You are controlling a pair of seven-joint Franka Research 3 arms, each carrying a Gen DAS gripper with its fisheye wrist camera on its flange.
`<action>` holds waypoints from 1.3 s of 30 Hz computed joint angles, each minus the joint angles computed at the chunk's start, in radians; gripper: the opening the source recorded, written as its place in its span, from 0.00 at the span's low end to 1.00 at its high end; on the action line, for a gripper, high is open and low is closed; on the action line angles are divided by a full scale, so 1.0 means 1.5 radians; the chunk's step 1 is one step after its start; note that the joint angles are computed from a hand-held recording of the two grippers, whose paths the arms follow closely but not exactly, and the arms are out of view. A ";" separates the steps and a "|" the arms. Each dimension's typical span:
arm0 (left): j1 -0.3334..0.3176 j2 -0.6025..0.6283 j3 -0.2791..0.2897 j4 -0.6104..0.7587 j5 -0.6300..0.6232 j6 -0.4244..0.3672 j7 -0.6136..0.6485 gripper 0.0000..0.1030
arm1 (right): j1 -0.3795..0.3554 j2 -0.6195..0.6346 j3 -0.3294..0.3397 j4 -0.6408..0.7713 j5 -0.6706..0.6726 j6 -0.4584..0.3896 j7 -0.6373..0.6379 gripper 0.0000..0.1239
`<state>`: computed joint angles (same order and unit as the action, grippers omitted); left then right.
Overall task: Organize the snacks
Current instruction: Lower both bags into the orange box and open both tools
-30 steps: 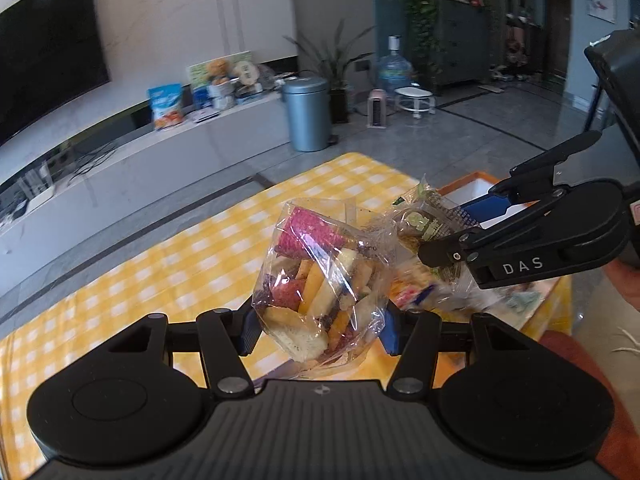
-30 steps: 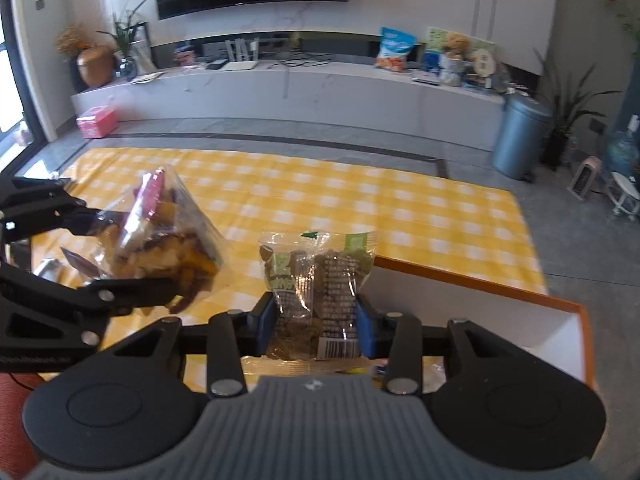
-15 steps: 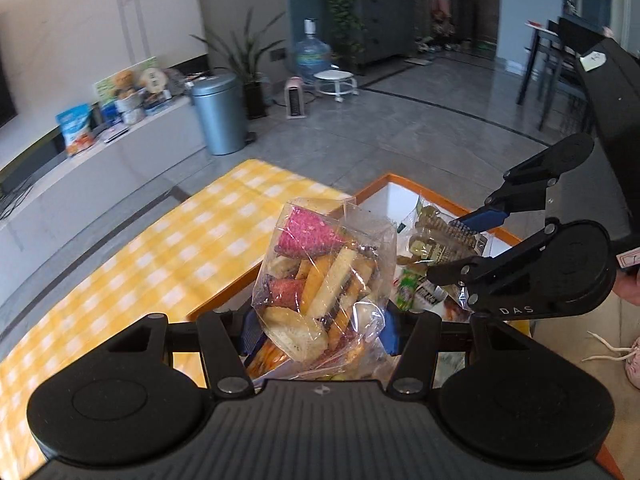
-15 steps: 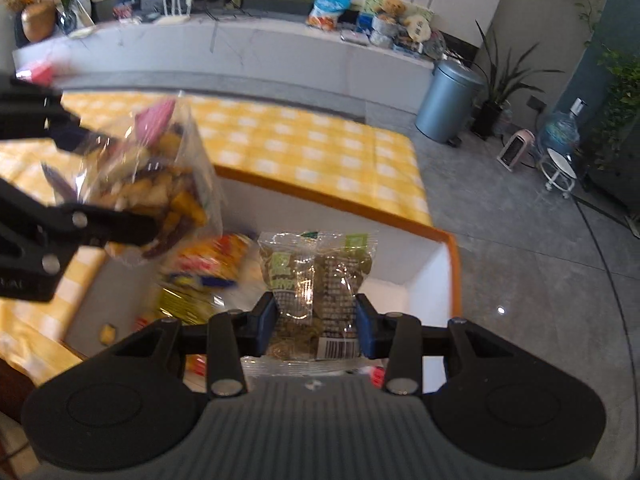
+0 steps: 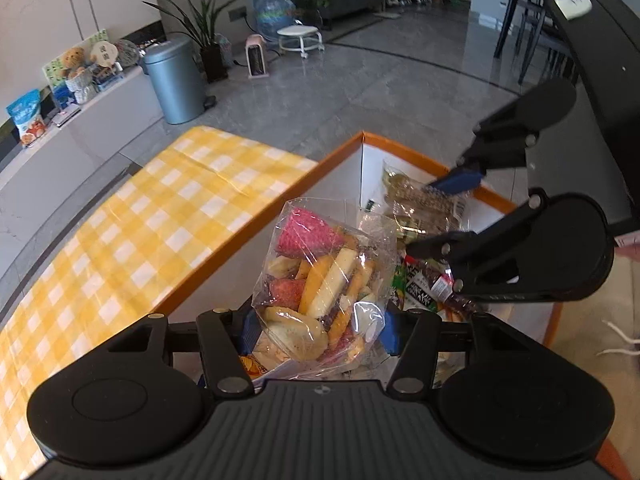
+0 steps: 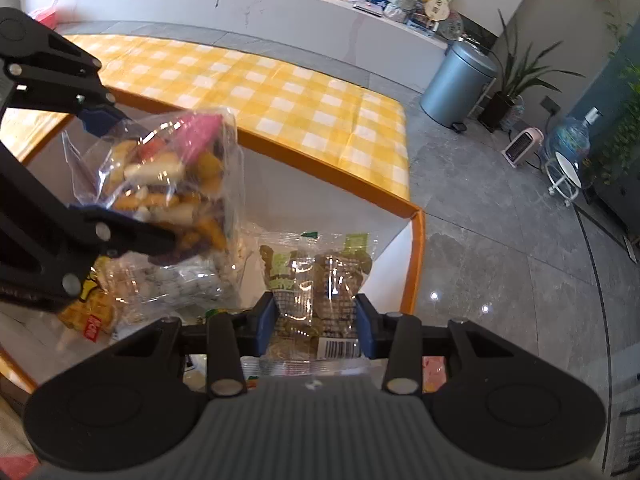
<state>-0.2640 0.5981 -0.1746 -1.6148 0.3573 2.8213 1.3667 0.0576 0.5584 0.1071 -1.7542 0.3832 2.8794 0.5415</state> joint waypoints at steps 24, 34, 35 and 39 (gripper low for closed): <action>0.006 0.047 -0.012 0.047 -0.023 -0.006 0.051 0.62 | 0.029 0.086 -0.028 0.101 -0.087 -0.016 0.026 0.45; 0.024 0.060 -0.039 0.048 -0.060 0.036 0.072 0.75 | 0.041 0.048 -0.046 0.048 -0.105 -0.001 0.036 0.47; 0.017 0.053 -0.029 0.039 -0.053 0.047 0.066 0.76 | 0.042 0.045 -0.047 0.044 -0.107 -0.002 0.038 0.47; 0.022 0.024 -0.029 0.000 -0.051 0.076 0.057 0.76 | 0.040 0.032 -0.046 0.028 -0.108 0.000 0.042 0.47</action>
<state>-0.2309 0.6347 -0.2181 -1.6149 0.2813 2.9352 1.4520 0.1183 0.6064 0.0377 -1.7127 0.2215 2.8792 0.6047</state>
